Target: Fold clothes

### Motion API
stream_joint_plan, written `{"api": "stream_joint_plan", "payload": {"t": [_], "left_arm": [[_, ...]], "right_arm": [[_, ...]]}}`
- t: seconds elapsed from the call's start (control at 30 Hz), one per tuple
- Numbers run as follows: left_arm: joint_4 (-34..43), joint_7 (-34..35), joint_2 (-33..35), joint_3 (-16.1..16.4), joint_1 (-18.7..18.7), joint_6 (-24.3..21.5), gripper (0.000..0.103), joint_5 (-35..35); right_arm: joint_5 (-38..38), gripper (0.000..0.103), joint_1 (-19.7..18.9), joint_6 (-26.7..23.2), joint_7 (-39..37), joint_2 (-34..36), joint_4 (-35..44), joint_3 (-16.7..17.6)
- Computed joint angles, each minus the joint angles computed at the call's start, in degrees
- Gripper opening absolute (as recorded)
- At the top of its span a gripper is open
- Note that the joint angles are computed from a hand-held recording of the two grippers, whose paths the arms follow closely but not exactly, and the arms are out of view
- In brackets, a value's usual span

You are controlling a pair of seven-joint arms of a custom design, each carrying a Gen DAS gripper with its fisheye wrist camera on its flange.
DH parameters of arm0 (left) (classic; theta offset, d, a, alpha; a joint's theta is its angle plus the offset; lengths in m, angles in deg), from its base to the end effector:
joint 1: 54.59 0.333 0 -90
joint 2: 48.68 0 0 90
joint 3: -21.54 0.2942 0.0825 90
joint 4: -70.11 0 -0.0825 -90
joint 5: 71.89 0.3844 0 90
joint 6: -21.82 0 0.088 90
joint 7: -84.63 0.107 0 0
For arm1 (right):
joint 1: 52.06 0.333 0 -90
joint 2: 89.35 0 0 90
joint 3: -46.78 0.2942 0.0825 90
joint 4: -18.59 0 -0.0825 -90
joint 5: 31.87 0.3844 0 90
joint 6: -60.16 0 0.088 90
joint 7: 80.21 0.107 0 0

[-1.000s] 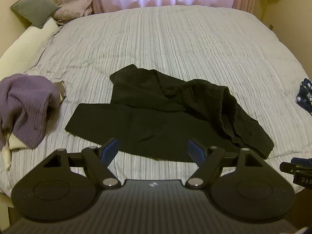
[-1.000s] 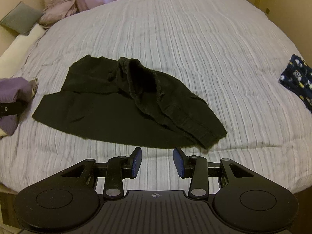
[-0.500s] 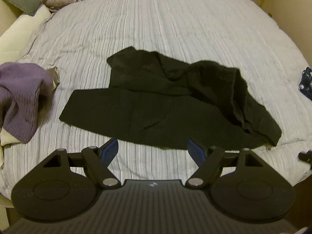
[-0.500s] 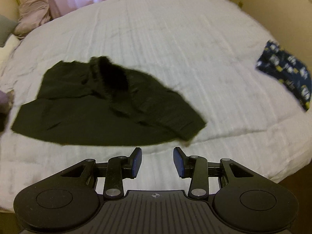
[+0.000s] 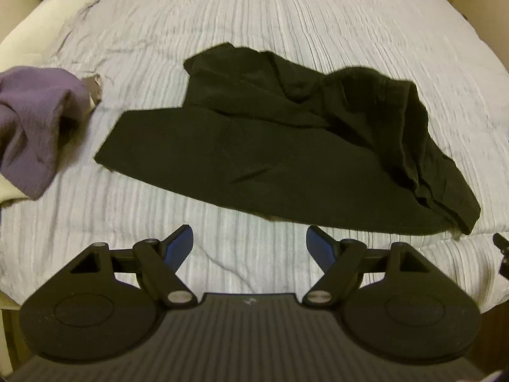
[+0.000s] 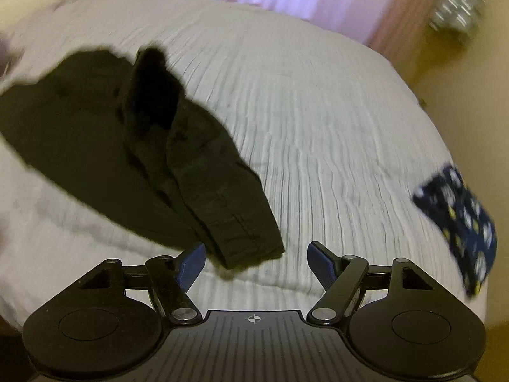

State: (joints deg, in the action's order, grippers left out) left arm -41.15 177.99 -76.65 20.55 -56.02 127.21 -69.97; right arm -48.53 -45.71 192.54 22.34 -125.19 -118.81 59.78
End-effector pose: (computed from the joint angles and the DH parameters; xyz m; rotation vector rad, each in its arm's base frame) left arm 0.4285 -0.0175 0.6924 -1.8868 2.0920 -0.3430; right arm 0.3954 0.1476 0.5711 -2.1897 1.6961 -0.8539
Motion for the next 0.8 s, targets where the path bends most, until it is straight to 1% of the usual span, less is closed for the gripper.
{"api": "stream_joint_plan", "payload": {"t": [0.1, 0.2, 0.3, 0.4, 0.43, 0.47, 0.5, 0.53, 0.57, 0.6, 0.63, 0.67, 0.7, 0.73, 0.8], "left_arm": [[-2.65, -2.42, -0.44, -1.15, -0.18, 1.39, 0.076, 0.08], [-5.26, -5.87, -0.96, -2.20, -0.44, 2.39, 0.076, 0.44], [-7.77, -9.04, -1.50, -3.00, -0.87, 2.94, 0.075, 1.07], [-10.30, -11.94, -2.31, -3.67, -1.36, 3.19, 0.075, 1.98], [-11.04, -12.85, -2.56, -3.83, -1.52, 3.17, 0.075, 2.25], [-11.77, -13.75, -2.80, -4.00, -1.68, 3.14, 0.075, 2.52], [-12.35, -14.64, -2.98, -4.13, -1.82, 2.99, 0.075, 2.76], [-12.74, -15.52, -3.08, -4.23, -1.93, 2.69, 0.076, 2.98], [-12.97, -16.38, -3.09, -4.25, -2.02, 2.33, 0.075, 3.10], [-13.01, -17.23, -2.99, -4.20, -2.09, 1.88, 0.075, 3.07], [-13.02, -18.03, -2.88, -4.11, -2.15, 1.57, 0.075, 2.99], [-13.00, -18.75, -2.80, -3.98, -2.18, 1.55, 0.076, 2.88], [-12.90, -19.37, -2.69, -3.92, -2.20, 1.68, 0.075, 2.92], [-12.58, -19.71, -2.45, -3.94, -2.21, 1.96, 0.075, 3.23], [-11.65, -20.06, -1.70, -4.13, -2.17, 2.89, 0.075, 4.32]], "right_arm": [[-3.01, 0.074, 1.11, 5.08, -8.92, 0.16, -4.60, -1.90], [-6.11, 0.074, 1.28, 12.00, -18.65, 0.31, -9.51, -3.48], [-8.67, 0.074, 0.82, 20.55, -30.42, 1.27, -14.53, -5.45], [-14.13, 0.074, -2.80, 33.58, -39.31, 2.02, -19.56, -5.64], [-15.63, 0.074, -2.63, 37.62, -42.09, 2.63, -20.61, -7.25], [-13.10, 0.074, -0.45, 39.31, -45.77, 3.26, -20.81, -9.85], [-10.47, 0.074, 3.48, 40.11, -49.92, 3.71, -20.83, -14.07], [-7.77, 0.067, 7.76, 40.70, -54.15, 3.96, -20.79, -18.53], [-5.06, 0.033, 12.32, 41.05, -58.41, 3.98, -20.69, -23.19], [-2.51, 0.022, 16.54, 41.16, -62.24, 3.75, -20.53, -27.40], [1.41, 0.020, 19.26, 38.08, -62.05, 3.65, -18.53, -29.60], [5.16, 0.017, 20.91, 35.05, -61.16, 3.73, -16.40, -30.74], [8.81, 0.016, 22.17, 32.11, -60.09, 4.00, -14.15, -31.59], [13.72, 0.015, 21.66, 30.37, -55.15, 4.60, -11.43, -31.68], [22.75, 0.013, 19.44, 26.76, -43.69, 6.84, -5.05, -30.75]]}}
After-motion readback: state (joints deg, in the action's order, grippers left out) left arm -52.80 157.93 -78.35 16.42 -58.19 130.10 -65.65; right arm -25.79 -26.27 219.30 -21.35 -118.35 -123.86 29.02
